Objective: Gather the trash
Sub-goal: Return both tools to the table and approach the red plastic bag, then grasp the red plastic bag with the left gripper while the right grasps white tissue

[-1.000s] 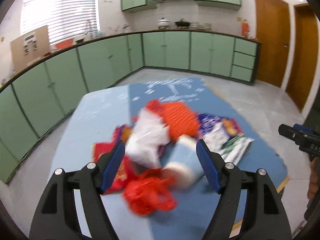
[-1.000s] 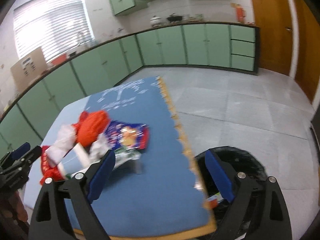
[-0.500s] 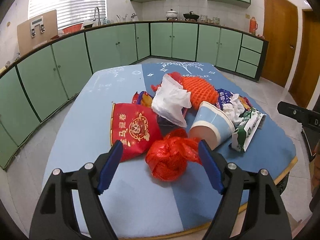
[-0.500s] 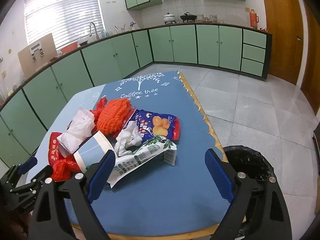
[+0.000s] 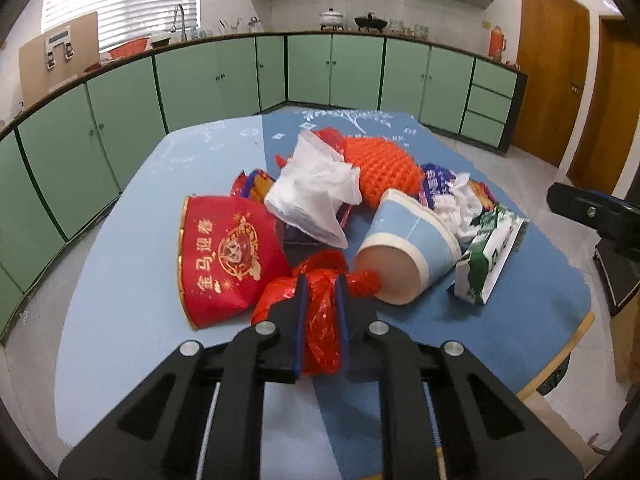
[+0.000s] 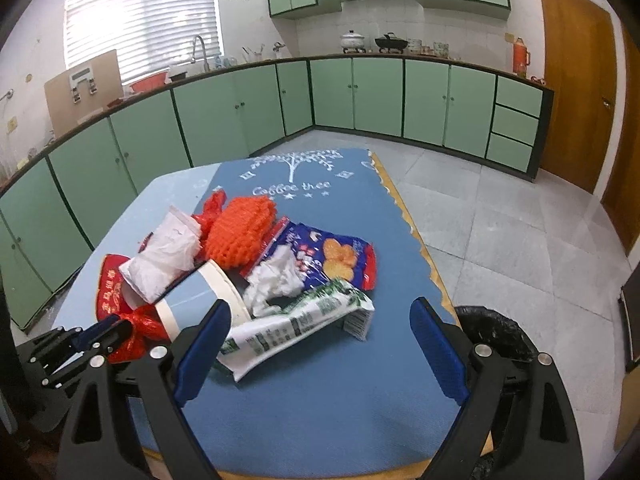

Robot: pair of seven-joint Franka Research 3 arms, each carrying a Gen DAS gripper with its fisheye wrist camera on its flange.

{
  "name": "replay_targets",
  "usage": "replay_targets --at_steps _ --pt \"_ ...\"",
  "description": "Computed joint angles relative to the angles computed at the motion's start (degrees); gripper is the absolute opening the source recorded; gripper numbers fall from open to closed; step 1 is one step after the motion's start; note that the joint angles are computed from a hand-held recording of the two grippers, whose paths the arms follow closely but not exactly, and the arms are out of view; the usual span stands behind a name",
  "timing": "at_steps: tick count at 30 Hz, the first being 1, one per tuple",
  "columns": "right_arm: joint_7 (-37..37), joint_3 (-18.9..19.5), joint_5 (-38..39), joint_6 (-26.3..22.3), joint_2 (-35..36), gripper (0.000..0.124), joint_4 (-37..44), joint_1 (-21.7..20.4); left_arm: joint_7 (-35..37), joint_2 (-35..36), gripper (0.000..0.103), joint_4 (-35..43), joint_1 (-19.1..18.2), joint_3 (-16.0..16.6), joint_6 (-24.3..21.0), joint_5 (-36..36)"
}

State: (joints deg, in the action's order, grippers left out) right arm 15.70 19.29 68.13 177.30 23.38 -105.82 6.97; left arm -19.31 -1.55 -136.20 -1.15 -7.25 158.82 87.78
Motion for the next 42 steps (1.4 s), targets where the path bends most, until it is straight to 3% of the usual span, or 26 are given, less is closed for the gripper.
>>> replay_targets --at_steps 6,13,20,28,32,35,38,40,42 --pt "-5.1 1.8 3.8 -2.1 0.1 0.089 2.2 0.1 -5.1 -6.9 0.007 -3.8 0.1 -0.7 -2.4 3.0" --pt "-5.4 -0.2 3.9 -5.9 1.4 0.087 5.4 4.1 -8.7 -15.6 0.007 -7.8 2.0 -1.1 -2.3 4.2" --pt "0.7 -1.2 -2.4 -6.9 4.6 0.082 8.3 7.9 -10.1 -12.9 0.007 -5.7 4.4 -0.3 -5.0 6.0" --pt "6.8 0.6 -10.5 -5.2 7.6 0.076 9.4 9.2 -9.3 -10.0 0.007 -6.0 6.5 2.1 -1.8 7.1" --pt "13.4 -0.9 -17.2 -6.5 9.0 0.070 9.9 11.0 -8.5 -9.7 0.007 -6.8 7.1 2.6 -0.6 6.5" --pt "17.2 -1.8 -22.1 -6.6 9.9 0.059 10.0 12.3 -9.0 -10.1 0.007 -7.6 7.8 3.0 0.2 7.0" --pt "21.2 -2.7 -26.9 -9.2 10.9 0.035 10.9 13.1 -9.2 -10.6 0.007 -8.1 8.1 3.1 0.5 7.3" --pt "22.5 -2.5 -28.7 -10.7 11.1 0.009 11.2 12.6 -9.2 -10.9 0.007 -8.3 8.3 3.2 0.7 7.5" --pt "21.5 -0.8 -28.8 -11.0 10.9 0.003 10.8 11.0 -9.4 -11.3 0.007 -8.5 8.2 3.0 0.5 7.6"
